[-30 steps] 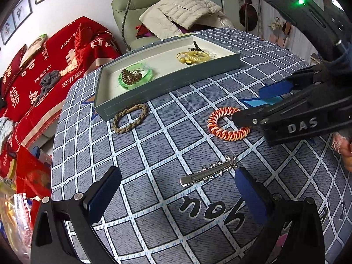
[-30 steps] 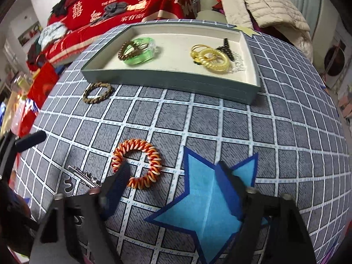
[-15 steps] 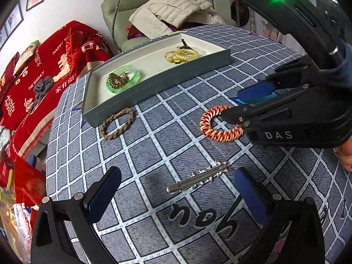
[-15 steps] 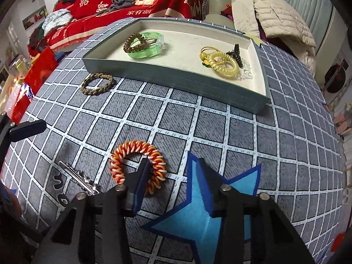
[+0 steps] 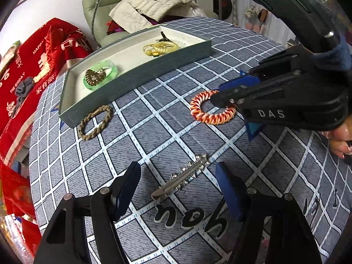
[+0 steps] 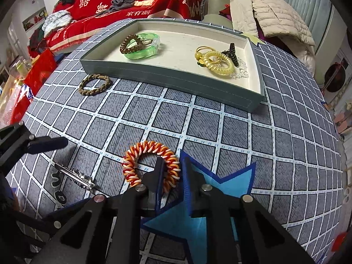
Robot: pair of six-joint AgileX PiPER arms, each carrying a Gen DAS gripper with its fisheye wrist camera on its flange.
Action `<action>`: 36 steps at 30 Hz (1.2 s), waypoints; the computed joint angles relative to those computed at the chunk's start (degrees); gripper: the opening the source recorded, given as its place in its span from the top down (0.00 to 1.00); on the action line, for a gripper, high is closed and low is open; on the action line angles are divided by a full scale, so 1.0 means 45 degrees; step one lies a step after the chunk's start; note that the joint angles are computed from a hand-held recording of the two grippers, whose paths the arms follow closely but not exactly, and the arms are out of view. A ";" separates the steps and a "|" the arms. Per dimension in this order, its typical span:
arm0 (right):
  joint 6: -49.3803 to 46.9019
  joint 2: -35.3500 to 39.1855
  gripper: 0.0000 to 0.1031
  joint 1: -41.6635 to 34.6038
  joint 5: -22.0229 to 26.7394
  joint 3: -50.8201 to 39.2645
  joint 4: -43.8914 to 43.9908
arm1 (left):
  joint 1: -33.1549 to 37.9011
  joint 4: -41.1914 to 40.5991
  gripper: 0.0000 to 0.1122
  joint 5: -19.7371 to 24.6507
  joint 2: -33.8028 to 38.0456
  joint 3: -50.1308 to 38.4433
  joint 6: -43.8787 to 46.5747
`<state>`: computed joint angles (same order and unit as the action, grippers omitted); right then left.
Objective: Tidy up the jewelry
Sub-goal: 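Grasp the silver hair clip with the left tool while the right tool grasps the orange spiral tie, then carry both held pieces into the tray and open both tools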
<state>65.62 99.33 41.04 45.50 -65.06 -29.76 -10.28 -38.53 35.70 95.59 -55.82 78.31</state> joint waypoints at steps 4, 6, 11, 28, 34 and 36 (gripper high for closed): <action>-0.0026 0.0027 0.82 -0.0004 0.0024 -0.0045 0.0030 | 0.0236 -0.0007 0.50 0.1127 0.0076 -0.0234 0.0194; -0.0013 0.0026 0.82 0.0000 0.0025 -0.0046 0.0019 | 0.0189 0.0047 0.61 0.1326 -0.0027 -0.0162 0.0259; 0.0108 0.0011 0.82 0.0006 0.0006 0.0004 -0.0037 | 0.0224 -0.0232 0.67 0.0993 -0.0267 0.0207 -0.0049; 0.1173 -0.1139 0.87 -0.0010 -0.0883 0.0951 -0.0201 | 0.1480 -0.1724 0.67 0.1005 -0.0634 -0.0214 -0.2094; 0.1425 -0.1782 0.87 -0.0082 -0.1004 0.1134 -0.0357 | 0.1637 -0.1711 0.67 0.1266 -0.0339 -0.0886 -0.2858; 0.1499 -0.1982 0.87 -0.0133 -0.1035 0.1135 -0.0408 | 0.1567 -0.1649 0.67 0.1229 -0.0300 -0.1028 -0.3105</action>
<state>72.37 90.41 40.44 40.84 -59.95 -31.60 -3.22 -45.95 41.23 94.24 -60.45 64.34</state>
